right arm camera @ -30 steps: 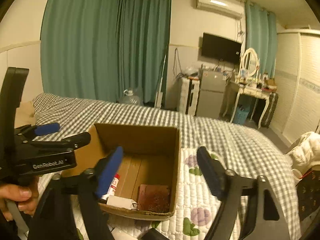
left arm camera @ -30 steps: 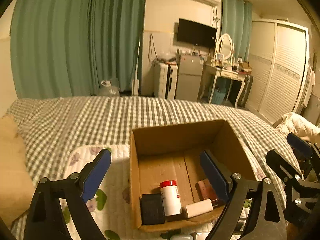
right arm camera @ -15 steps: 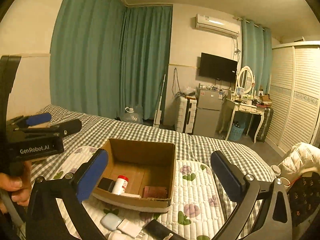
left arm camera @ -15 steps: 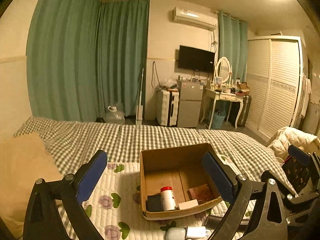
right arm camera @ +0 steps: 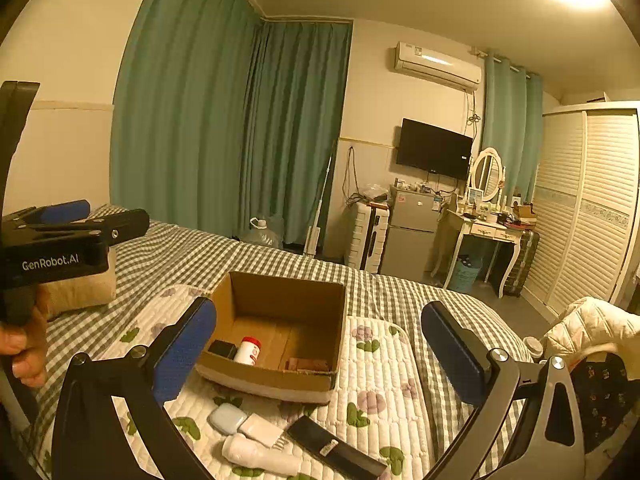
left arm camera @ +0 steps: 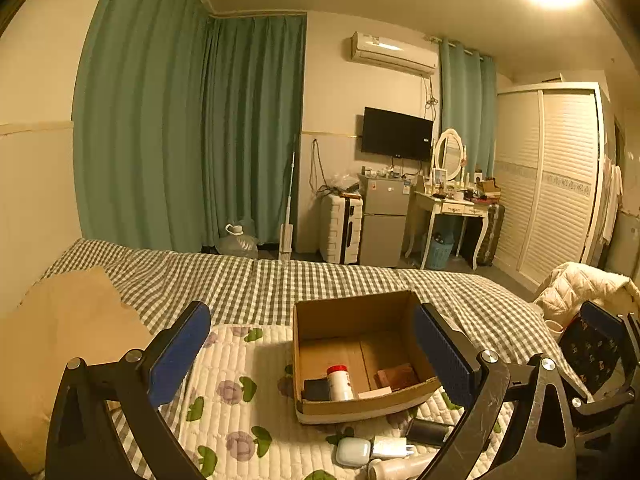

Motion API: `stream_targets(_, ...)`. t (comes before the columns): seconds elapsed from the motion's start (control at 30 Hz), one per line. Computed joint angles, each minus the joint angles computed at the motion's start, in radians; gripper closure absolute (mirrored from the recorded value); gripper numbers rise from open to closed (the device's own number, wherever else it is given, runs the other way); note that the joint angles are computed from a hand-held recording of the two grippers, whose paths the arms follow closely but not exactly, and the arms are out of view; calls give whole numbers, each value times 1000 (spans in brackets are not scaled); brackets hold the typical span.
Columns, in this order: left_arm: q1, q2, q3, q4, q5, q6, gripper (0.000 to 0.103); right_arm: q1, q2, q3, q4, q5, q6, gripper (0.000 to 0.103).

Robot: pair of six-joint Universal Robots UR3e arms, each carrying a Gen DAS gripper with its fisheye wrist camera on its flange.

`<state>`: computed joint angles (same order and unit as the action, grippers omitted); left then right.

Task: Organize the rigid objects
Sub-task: 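Withdraw both tools from the box, then move both tools toward the hair dryer and earbud case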

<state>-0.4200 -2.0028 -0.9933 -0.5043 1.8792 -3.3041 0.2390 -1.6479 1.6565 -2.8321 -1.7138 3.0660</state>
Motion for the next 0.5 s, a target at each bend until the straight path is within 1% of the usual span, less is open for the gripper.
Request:
stream_targets(0.3, 0, 17, -108, 61, -9, 17, 0, -11, -22, 93, -32, 21, 12, 0)
stream_targets(0.4, 12, 13, -133, 62, -40, 20, 0, -14, -15, 122, -43, 30, 11, 0)
stream_targets(0.5, 23, -2, -155, 43, -63, 26, 0, -15, 5, 136, -22, 33, 7, 0)
